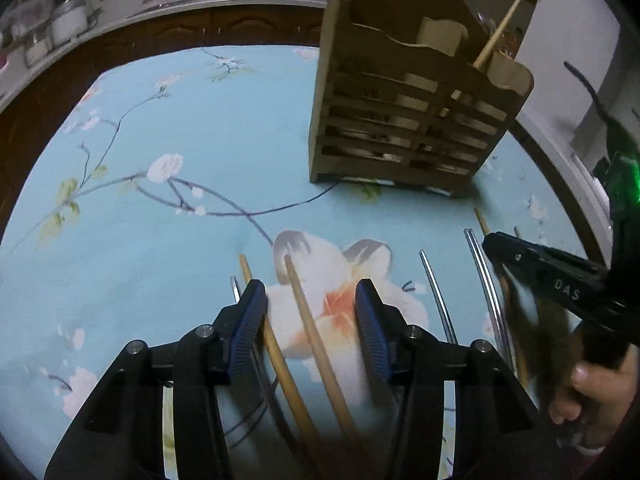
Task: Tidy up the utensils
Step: 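Grasp a wooden chopstick with the left tool while the right tool grasps another, then lift both chopsticks upright and carry them over the wooden holder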
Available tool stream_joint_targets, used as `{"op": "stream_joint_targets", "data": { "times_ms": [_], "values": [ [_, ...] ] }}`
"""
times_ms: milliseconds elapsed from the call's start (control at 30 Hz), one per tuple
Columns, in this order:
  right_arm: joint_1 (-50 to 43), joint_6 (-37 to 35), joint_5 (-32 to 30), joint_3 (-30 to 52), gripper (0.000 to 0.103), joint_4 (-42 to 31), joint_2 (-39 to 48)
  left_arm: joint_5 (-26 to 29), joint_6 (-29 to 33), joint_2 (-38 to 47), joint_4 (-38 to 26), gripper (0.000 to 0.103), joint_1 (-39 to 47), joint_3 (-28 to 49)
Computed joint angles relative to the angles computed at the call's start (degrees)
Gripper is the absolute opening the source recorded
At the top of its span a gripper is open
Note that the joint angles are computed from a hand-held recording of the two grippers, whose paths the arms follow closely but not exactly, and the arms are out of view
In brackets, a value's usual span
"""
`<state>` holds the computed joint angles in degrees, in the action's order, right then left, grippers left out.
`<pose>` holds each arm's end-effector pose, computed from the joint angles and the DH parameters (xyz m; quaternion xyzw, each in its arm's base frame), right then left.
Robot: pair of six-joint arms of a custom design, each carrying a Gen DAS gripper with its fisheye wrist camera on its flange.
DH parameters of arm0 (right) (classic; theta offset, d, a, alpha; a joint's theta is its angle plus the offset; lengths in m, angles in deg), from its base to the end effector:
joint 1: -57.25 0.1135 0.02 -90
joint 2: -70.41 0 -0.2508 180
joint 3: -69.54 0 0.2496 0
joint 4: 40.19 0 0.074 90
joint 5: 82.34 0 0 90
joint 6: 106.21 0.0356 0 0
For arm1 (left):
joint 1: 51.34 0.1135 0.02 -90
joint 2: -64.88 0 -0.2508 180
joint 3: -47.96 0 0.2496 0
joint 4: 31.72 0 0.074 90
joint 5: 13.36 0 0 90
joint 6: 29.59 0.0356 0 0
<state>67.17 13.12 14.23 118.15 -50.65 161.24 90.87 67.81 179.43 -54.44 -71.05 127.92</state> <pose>0.2714 0.0433 0.1096 0.1775 0.9292 0.0561 0.3191 0.3626 -0.1392 0.1086 0.2571 0.9175 -0.1481 0.2649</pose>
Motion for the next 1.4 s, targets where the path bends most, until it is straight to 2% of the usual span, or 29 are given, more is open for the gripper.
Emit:
{"op": "stream_joint_targets", "data": {
  "times_ms": [67,133,200,233,400,433,467,567,733,967,1233,1400],
  "values": [
    [0.1,-0.1,0.2,0.4,0.011,0.0,0.5,-0.3,0.8,2.1,-3.0,0.035,-0.8,3.0],
    [0.2,-0.3,0.4,0.7,0.011,0.2,0.9,-3.6,2.0,1.9,-2.6,0.032,-2.2,3.0],
    [-0.2,-0.4,-0.2,0.4,0.011,0.7,1.0,-3.6,2.7,2.0,-4.0,0.022,-2.3,3.9],
    [-0.7,-0.3,-1.0,0.1,0.011,1.2,0.9,-4.1,3.1,2.6,-5.2,0.022,-2.4,4.9],
    [-0.4,-0.4,-0.4,-0.2,0.01,1.4,0.9,-5.0,6.0,1.7,-2.1,0.02,-2.9,2.5],
    [0.0,-0.4,0.1,0.0,0.01,1.2,1.0,-4.2,5.9,1.5,-1.2,0.018,-2.6,1.8],
    [0.2,-0.5,0.5,0.0,0.009,1.1,1.1,-3.8,5.6,1.2,-0.6,0.009,-2.5,1.2],
    [0.5,-0.2,0.0,-0.3,0.006,1.4,0.6,-1.2,4.3,0.9,-1.4,0.005,-1.7,1.2],
    [1.7,0.8,0.4,-4.1,0.006,1.1,-7.2,2.8,4.1,-4.8,-0.8,0.004,-0.1,-3.2],
    [2.8,2.0,0.0,-7.6,0.006,-5.0,-22.3,10.4,3.2,-18.1,-2.9,0.004,3.1,-9.3],
    [8.1,3.0,5.7,-6.0,0.006,-14.4,-36.5,20.7,1.6,-29.2,-7.6,0.004,8.8,-10.0],
    [11.5,2.5,9.6,-3.5,0.006,-17.8,-39.7,21.6,1.3,-32.8,-7.8,0.004,9.6,-10.7]
  ]
}}
